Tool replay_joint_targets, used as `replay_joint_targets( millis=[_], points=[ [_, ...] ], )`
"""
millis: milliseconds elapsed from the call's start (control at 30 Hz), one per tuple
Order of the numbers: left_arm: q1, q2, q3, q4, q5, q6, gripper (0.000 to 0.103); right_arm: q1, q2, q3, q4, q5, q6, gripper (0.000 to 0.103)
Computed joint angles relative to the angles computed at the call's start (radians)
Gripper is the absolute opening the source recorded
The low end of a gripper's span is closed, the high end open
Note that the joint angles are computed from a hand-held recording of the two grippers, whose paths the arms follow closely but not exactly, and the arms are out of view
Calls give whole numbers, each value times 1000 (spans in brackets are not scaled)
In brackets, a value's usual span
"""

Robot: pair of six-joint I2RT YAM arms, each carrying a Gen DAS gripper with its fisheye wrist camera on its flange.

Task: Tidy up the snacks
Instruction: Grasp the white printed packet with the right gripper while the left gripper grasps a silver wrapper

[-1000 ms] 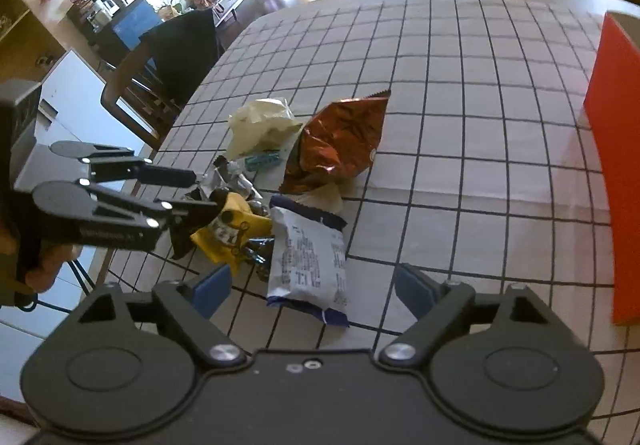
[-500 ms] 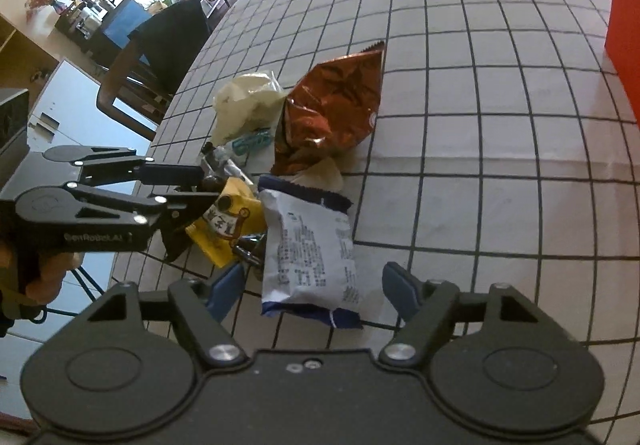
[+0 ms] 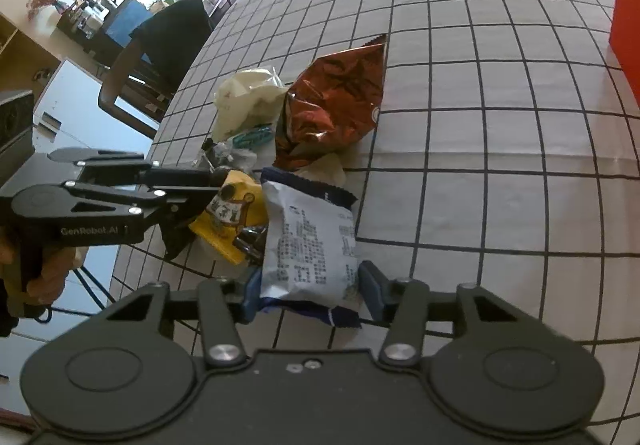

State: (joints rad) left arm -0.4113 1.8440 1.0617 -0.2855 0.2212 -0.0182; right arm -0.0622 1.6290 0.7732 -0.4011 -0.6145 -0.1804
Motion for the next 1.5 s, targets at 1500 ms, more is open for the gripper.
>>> replay_joint_targets(
  millis=[1500],
  points=[
    [-51,221,293,-163,-118,-293,17,-48,-92,-82,58,17,7,21]
  ],
)
